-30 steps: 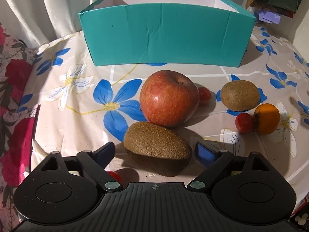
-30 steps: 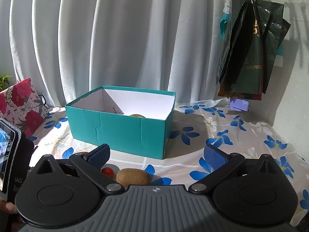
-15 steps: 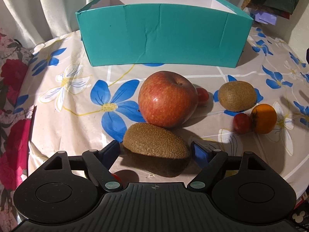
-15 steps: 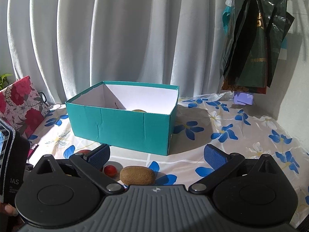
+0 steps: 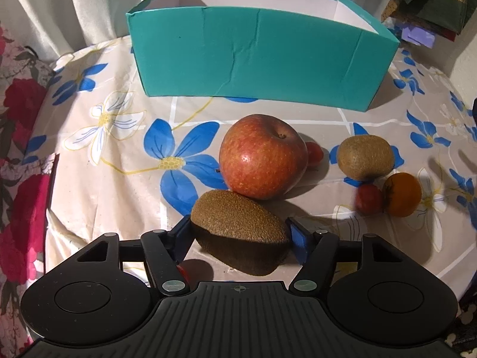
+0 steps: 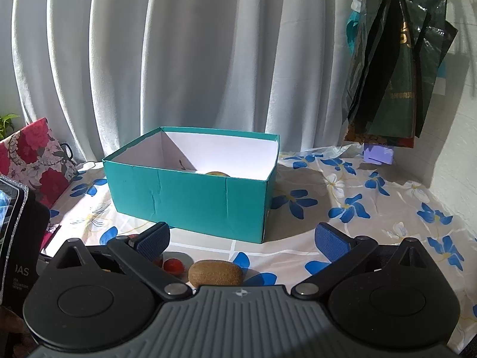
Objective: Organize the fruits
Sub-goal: 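Grasp the brown kiwi with the left gripper while the right gripper withdraws, then lift the kiwi with the left gripper while the right gripper grasps the large yellow pomelo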
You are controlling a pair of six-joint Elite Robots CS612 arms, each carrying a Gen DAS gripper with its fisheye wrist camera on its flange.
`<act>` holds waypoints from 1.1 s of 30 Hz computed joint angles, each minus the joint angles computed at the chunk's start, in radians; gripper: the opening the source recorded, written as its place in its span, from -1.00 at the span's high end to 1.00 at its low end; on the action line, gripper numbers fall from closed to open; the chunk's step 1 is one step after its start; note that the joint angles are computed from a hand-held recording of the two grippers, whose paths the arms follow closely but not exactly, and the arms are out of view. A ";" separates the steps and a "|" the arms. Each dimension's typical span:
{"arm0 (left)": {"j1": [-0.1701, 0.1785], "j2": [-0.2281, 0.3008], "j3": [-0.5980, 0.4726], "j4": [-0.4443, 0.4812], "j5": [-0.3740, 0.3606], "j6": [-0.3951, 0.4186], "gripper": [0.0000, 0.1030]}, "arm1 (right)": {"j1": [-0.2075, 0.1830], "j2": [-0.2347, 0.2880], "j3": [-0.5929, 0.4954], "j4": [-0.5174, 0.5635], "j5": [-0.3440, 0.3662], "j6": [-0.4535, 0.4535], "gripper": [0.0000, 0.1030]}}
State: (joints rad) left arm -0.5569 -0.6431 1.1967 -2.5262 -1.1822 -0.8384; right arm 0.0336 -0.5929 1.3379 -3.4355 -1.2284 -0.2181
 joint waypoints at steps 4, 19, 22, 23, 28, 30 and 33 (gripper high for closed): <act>-0.006 -0.024 0.027 -0.009 0.037 -0.020 -0.37 | 0.001 -0.004 0.010 -0.001 -0.001 -0.017 -1.00; -0.024 -0.084 0.096 -0.058 0.151 -0.075 -0.37 | 0.009 -0.047 0.106 0.053 0.072 -0.145 -0.92; -0.026 -0.094 0.109 -0.062 0.164 -0.088 -0.37 | 0.012 -0.056 0.122 0.097 0.091 -0.179 -0.86; -0.027 -0.096 0.112 -0.066 0.167 -0.091 -0.37 | 0.012 -0.059 0.126 0.116 0.098 -0.189 -0.85; -0.030 -0.105 0.127 -0.082 0.177 -0.093 -0.37 | 0.012 -0.074 0.135 0.252 0.157 -0.256 -0.80; -0.031 -0.107 0.130 -0.086 0.178 -0.092 -0.37 | 0.015 -0.077 0.131 0.323 0.165 -0.287 -0.76; -0.032 -0.108 0.133 -0.095 0.170 -0.090 -0.37 | 0.019 -0.079 0.123 0.413 0.164 -0.326 -0.70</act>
